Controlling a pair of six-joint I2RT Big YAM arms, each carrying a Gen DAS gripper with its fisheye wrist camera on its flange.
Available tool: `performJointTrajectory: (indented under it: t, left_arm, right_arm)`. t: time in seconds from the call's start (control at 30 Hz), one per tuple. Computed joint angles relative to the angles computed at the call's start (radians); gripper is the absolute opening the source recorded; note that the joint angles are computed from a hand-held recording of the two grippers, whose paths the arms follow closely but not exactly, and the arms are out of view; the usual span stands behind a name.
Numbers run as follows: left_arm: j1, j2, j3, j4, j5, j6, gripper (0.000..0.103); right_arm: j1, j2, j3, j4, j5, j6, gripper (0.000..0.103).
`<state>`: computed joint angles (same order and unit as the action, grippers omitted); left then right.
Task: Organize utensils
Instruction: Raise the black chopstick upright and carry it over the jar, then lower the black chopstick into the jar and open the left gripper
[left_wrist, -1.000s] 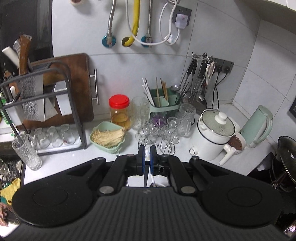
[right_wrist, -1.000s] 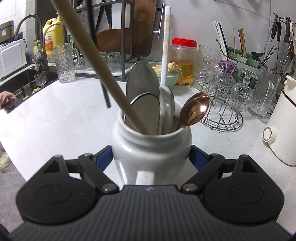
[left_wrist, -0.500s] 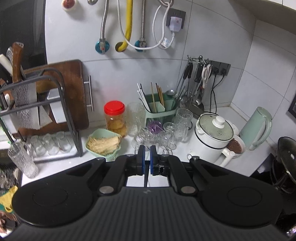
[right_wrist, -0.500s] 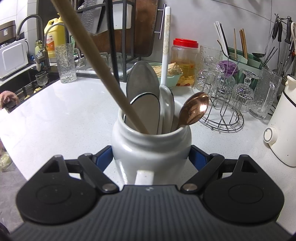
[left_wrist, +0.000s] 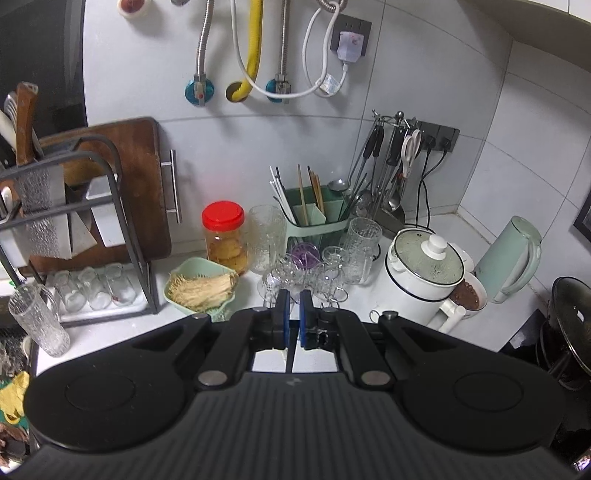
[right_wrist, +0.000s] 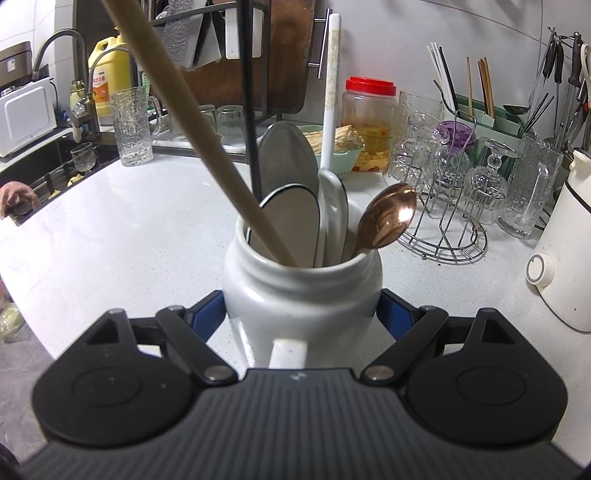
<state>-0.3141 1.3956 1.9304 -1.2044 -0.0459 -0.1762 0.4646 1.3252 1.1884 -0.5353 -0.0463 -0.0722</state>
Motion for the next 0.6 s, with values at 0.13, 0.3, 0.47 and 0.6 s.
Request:
performJointTrajectory:
  t: [0.13,0.3,0.47,0.6]
  left_arm:
    - [-0.002,0.007,-0.006,-0.006,0.001,0.003,0.006]
    - [0.001,0.050,0.045,-0.087,0.029,0.005,0.006]
    - [0.022,0.133,0.147,-0.244,0.081,0.009,0.006]
    - [0.049,0.209,0.224,-0.364,0.156,0.002,0.006]
  right_arm:
    - [-0.001,0.000,0.000,0.000,-0.002,-0.001,0.090]
    - [-0.001,0.000,0.000,-0.001,-0.002,-0.002,0.090]
    - [-0.002,0.001,0.001,-0.002,-0.003,-0.005,0.090]
    - [-0.002,0.001,0.002,-0.005,-0.001,-0.003,0.090]
